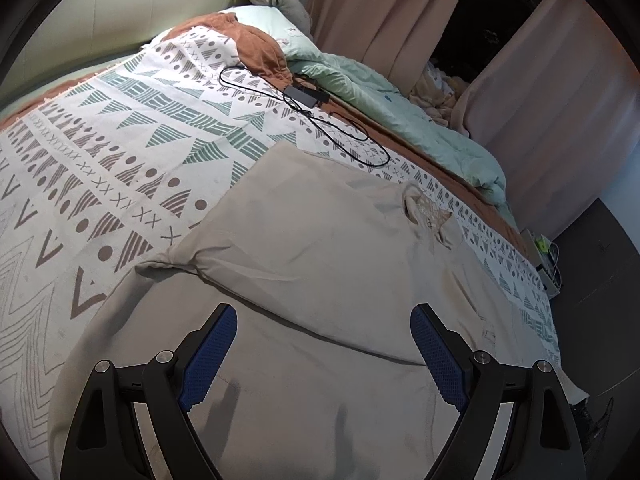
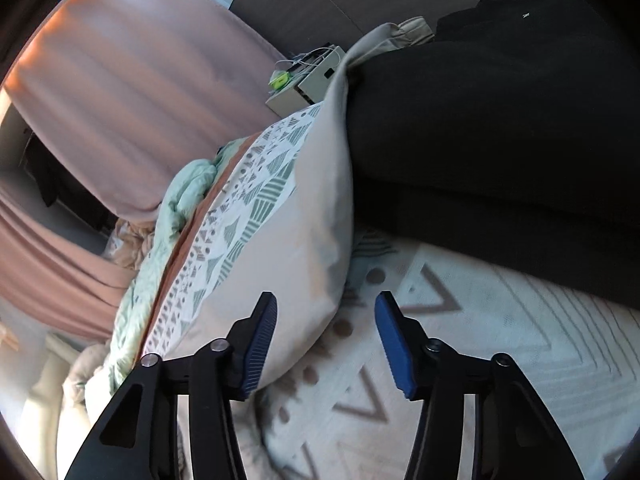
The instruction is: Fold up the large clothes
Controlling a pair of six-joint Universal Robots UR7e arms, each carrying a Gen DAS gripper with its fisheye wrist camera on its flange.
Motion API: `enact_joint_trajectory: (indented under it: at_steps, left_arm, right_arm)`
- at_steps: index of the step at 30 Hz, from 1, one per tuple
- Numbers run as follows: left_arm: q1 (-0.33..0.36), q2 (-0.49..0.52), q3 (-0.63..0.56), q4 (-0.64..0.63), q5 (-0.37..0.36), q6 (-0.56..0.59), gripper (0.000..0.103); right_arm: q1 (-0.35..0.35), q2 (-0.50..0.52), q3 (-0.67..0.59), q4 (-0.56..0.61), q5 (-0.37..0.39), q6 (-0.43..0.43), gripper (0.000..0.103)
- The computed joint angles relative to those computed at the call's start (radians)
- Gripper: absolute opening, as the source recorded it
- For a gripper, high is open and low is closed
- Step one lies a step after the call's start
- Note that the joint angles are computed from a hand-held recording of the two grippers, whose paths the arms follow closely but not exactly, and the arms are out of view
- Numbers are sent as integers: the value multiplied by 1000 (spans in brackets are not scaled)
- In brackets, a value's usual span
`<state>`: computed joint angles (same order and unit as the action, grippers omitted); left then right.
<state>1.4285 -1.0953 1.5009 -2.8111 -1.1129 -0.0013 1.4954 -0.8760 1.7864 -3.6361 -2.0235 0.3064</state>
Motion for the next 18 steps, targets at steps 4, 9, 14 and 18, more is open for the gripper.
enact_joint_trajectory:
  at_steps: [4,9,14,18]
  left_arm:
    - [-16,2,20,-42,16,49,89]
    - [-17,5,21,-35,10,52,89]
    - [-11,1,16,-39,-10,18,89]
    - [-14,-5,20,-52,-12,15,89]
  right_arm:
    - [-23,23,-34,-29,31,-37,44]
    - [-40,41,-62,-33,63,-61,21]
    - [-32,33,-57,-61,153,-95,6]
    - [15,33,-71,-79,193,-162,5]
